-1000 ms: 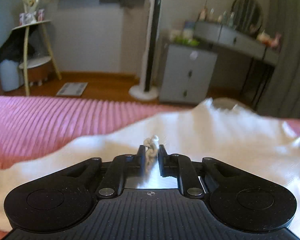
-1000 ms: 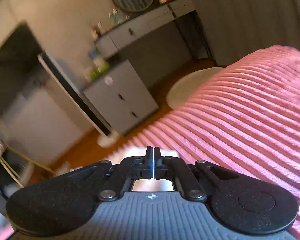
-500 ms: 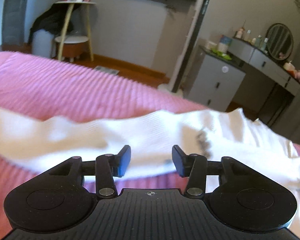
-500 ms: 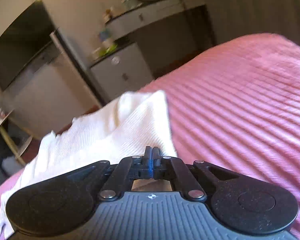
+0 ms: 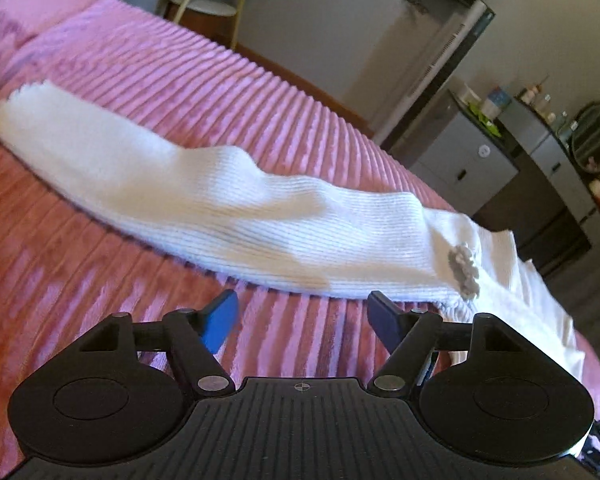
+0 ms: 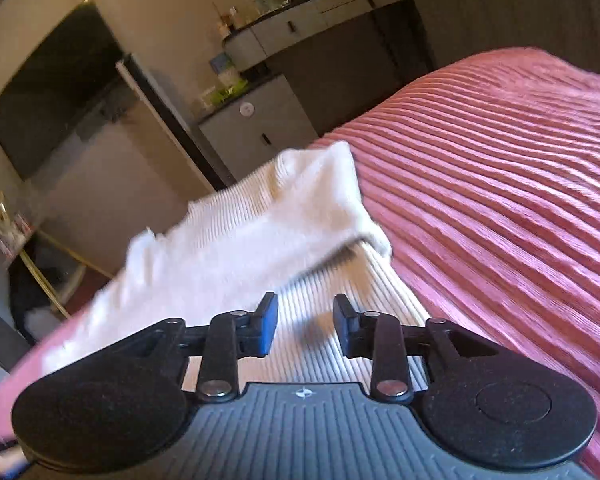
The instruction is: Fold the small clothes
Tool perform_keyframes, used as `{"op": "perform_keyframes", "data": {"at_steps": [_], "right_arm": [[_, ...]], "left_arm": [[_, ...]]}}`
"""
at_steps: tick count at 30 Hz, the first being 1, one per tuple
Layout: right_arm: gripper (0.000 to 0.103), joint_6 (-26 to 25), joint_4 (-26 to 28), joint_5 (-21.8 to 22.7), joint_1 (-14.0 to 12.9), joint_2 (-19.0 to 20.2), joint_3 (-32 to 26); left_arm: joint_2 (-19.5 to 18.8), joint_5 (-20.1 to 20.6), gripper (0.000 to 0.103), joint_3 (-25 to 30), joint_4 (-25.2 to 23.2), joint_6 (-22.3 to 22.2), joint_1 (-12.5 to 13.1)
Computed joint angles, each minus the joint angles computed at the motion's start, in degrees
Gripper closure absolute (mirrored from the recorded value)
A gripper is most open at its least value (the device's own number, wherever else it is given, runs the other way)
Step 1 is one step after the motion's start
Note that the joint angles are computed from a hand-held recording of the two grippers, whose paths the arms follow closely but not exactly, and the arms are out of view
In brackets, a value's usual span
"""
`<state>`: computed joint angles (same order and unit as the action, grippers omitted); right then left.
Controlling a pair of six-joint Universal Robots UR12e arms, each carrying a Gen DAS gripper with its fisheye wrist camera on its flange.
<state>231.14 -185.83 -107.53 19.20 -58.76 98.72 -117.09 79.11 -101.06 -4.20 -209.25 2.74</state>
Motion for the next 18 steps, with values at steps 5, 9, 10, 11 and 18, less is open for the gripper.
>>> {"op": "perform_keyframes", "data": {"at_steps": [5,9,10,11,18], "right_arm": [[0.051,9.6,-4.8,5.1,-2.9,2.2,-0.7],[0.095,10.5,1.3,0.5,-2.5,2.2,-1.9],[0.093,10.7,0.6,0.3,-2.2,2.0,-1.6],[0.085,10.7,0.3,0.4,-1.8,1.6,-1.0],[0.041,2.7,1.0,0.0,2.0,-1.2,0.6]], "left_arm": [[0.2,-2.6,0.020,-0.4,0.9,-3.1,1.3],[0.4,-1.7,0.020,-0.6,0.6,-5.1,2.0],[0.4,-2.2,0.020,-0.9,1.1,-6.5,2.4],[0.4,-2.6,0.020,-1.3,1.6,-8.2,2.9],[-0.1,-1.3,0.022,-1.7,4.9,-15.1,4.0]]}}
